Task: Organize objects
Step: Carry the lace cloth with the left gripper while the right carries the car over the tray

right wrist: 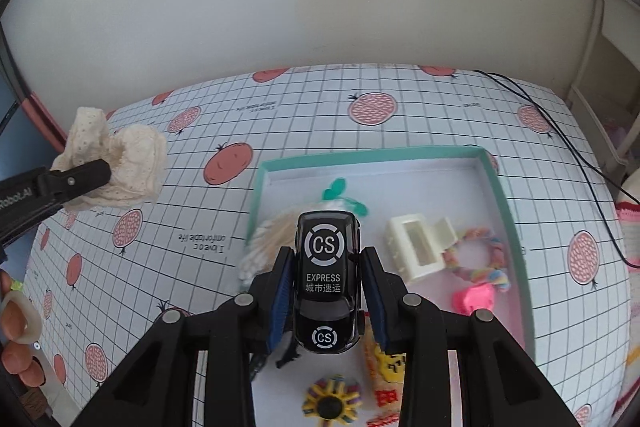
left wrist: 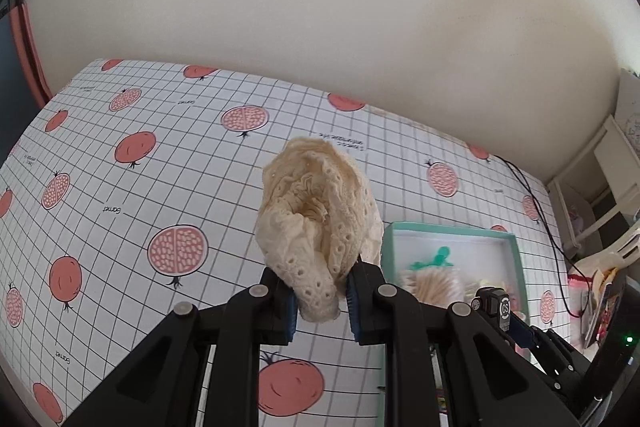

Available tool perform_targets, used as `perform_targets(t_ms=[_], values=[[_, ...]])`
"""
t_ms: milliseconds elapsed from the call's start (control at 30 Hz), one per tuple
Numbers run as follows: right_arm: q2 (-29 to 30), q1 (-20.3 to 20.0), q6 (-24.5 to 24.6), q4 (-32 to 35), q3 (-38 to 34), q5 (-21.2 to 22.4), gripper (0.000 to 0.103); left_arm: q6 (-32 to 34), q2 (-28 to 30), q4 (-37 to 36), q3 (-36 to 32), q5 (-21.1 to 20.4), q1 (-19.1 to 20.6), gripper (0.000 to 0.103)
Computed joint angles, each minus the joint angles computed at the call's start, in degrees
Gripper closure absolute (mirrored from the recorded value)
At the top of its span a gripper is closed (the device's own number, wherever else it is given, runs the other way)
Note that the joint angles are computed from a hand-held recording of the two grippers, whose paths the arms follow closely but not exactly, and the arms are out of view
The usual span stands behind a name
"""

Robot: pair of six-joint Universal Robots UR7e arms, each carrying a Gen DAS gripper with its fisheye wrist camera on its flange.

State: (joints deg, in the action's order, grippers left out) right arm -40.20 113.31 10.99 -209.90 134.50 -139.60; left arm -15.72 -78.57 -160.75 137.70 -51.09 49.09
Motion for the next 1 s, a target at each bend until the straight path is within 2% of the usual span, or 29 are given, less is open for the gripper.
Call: perform_targets(t_ms=[100,200,300,400,500,633,1000], values=[[-1.5,-0.2,0.2,-0.4,1.5,-0.5,0.067,-0.6,-0.1,-0.5,0.4,-1.1,-1.3,0.082],[-3.0,-0.2,0.5,-0.6,3.0,-0.9,0.067,1.2,-0.9,-0.1,0.9,-4.2,-2.3,0.082],[-4.3,-0.1,1.1,-1.4,4.6,-1.1,0.067,0.5,-0.5,0.3,1.4,-4.9,-3.9,0.082],[-5.1,0.0,1.9,-1.8,5.8,-1.8,0.067,-0.5,0.1,1.1,1.5,-8.1,-4.3,0.082],[-5.8,0.1,2.6,-1.9,7.0,-2.1,0.067,-0.9,0.8,1.1,2.2,-8.3,-5.8,0.082],[-5.8,0.2,2.7,-0.4,7.9,-3.8,0.067,-1.8,1.8,1.4,2.2,-11.1,-5.8,0.082],[-5.2,-1.6,4.5,1.2,10.2,-3.9,0.067,-3.4,5.1,0.2,4.4,-11.9,-8.7,0.082]])
